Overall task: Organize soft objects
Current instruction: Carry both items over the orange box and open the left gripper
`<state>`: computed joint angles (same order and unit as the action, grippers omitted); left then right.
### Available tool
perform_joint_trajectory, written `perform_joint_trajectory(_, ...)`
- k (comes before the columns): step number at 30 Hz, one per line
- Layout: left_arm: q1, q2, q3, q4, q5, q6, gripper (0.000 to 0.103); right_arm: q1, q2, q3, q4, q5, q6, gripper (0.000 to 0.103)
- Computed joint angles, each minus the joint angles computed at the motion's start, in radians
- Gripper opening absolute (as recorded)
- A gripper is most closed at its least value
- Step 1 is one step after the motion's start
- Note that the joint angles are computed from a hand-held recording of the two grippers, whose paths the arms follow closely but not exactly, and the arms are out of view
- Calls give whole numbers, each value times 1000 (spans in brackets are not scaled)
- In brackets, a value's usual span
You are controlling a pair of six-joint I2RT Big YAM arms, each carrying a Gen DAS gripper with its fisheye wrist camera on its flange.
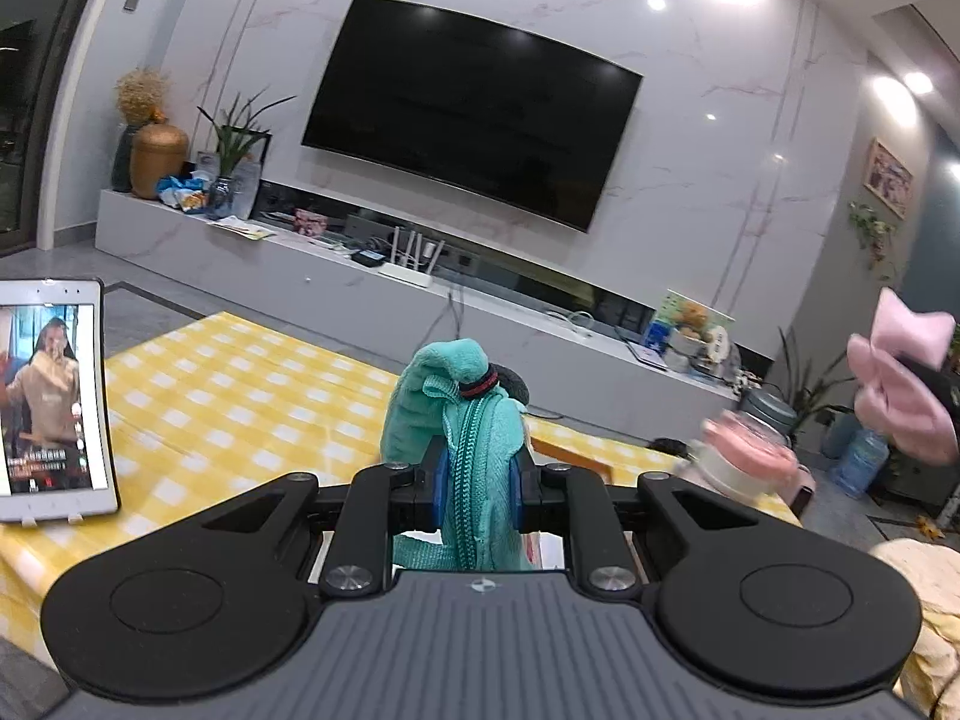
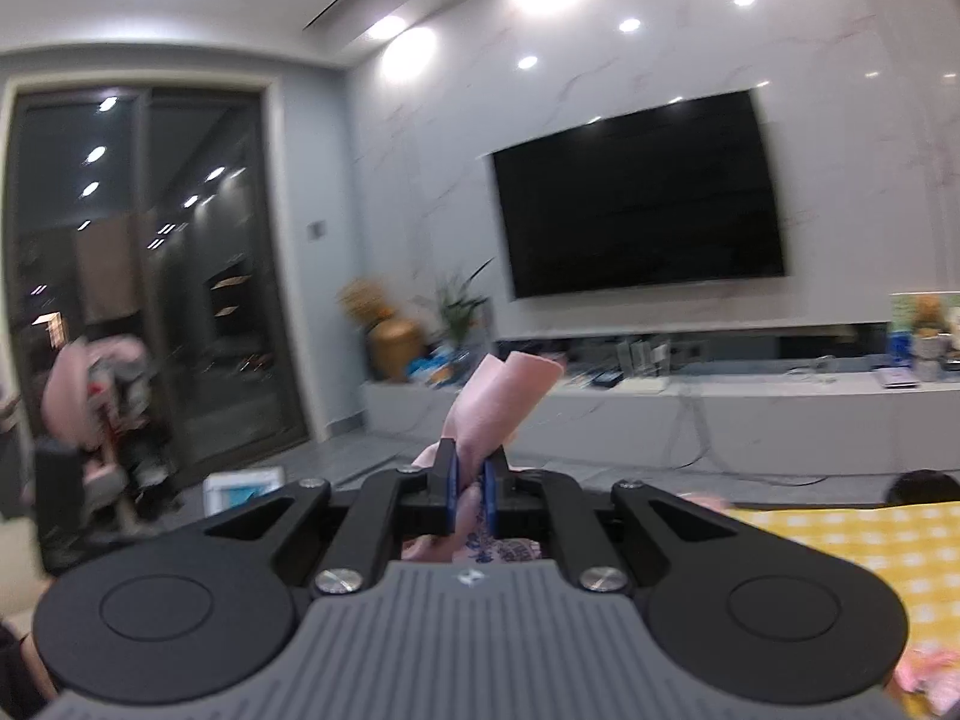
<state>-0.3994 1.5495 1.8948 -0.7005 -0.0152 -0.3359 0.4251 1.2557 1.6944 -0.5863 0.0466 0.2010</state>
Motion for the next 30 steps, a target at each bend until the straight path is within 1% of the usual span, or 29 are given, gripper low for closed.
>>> perform_joint_trajectory(2,18,24,25,-6,14,10,21,16,41,32,-20,-26,-15,6)
perform_joint_trajectory(4,28,54,60,-27,30,23,21,24,79,61,-41,-39,-24,6)
perform_joint_trajectory(7,38,104,112,-69,57,58,21,23,143,113,-95,-67,-22,6)
perform_joint_trajectory(11,43,150,149,-132,81,107,21,14,241,196,-191,-100,-19,6)
perform_joint_trajectory(14,49,197,204,-218,108,136,21,22,300,245,-263,-122,-22,6)
perform_joint_trajectory(17,49,233,246,-272,108,166,21,21,349,277,-337,-163,-16,6)
perform_joint_trajectory(22,45,294,337,-375,122,245,21,24,433,346,-442,-209,-18,6)
perform_joint_trajectory(24,46,319,372,-429,142,269,21,30,459,371,-488,-207,-16,6)
perform_joint_trajectory(26,48,357,428,-499,155,295,21,30,481,388,-523,-205,-18,6)
perform_joint_trajectory(30,46,408,503,-621,127,317,21,28,520,424,-572,-213,-19,6)
